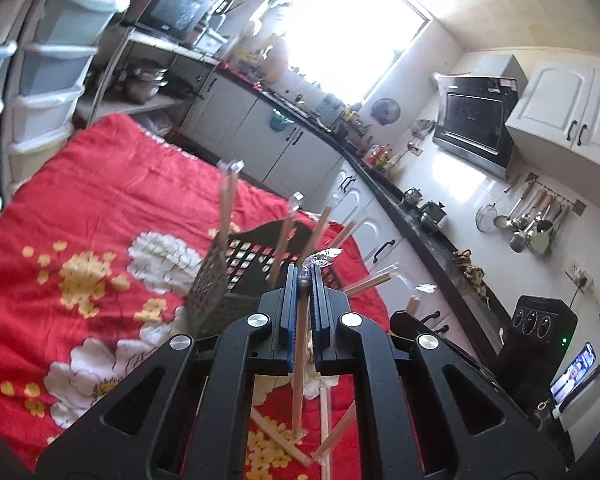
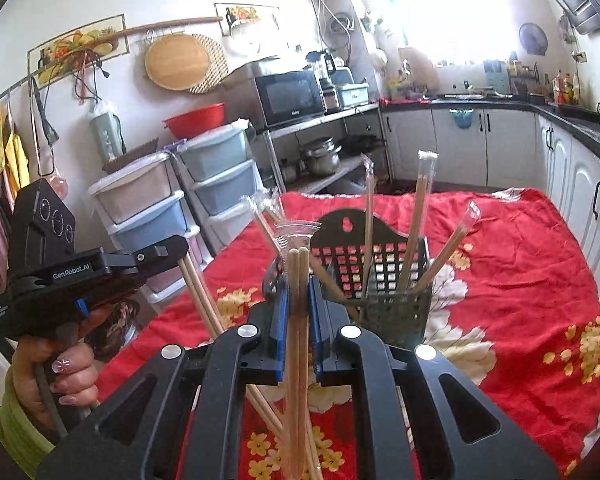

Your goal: Organize utensils

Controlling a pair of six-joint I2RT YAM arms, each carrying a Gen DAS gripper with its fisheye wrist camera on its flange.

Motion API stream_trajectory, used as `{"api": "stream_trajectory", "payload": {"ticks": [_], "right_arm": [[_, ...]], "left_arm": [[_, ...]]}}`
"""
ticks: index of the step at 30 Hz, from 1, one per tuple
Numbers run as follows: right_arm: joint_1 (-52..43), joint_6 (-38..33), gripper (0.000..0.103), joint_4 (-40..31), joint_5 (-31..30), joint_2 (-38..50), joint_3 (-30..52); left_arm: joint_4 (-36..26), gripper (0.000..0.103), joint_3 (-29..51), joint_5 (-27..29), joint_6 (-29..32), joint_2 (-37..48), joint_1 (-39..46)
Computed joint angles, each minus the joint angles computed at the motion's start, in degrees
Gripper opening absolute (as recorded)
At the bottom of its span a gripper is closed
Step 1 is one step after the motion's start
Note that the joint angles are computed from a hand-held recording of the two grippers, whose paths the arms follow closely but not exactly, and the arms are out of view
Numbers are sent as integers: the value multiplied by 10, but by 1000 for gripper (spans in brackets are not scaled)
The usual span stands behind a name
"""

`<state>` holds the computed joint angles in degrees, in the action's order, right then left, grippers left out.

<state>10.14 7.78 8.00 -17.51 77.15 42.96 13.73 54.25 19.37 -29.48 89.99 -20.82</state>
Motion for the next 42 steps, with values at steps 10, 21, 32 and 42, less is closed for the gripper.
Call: {"api": "stream_trajectory", "payload": {"ticks": [10, 21, 32, 42], "right_arm": [[-19, -1, 10, 10, -2, -19, 14], [-18, -9, 10, 18, 5, -19, 38], [-11, -13, 9, 35, 26, -4, 66], [-17, -20, 6, 69, 52, 23, 97]], "left_arm": [[-18, 3, 51, -17, 23, 2, -18], [-30, 3, 99, -39, 39, 13, -32], [-52, 3, 144, -66, 59, 31, -40], [-56, 3, 186, -91, 60, 49, -43]]}}
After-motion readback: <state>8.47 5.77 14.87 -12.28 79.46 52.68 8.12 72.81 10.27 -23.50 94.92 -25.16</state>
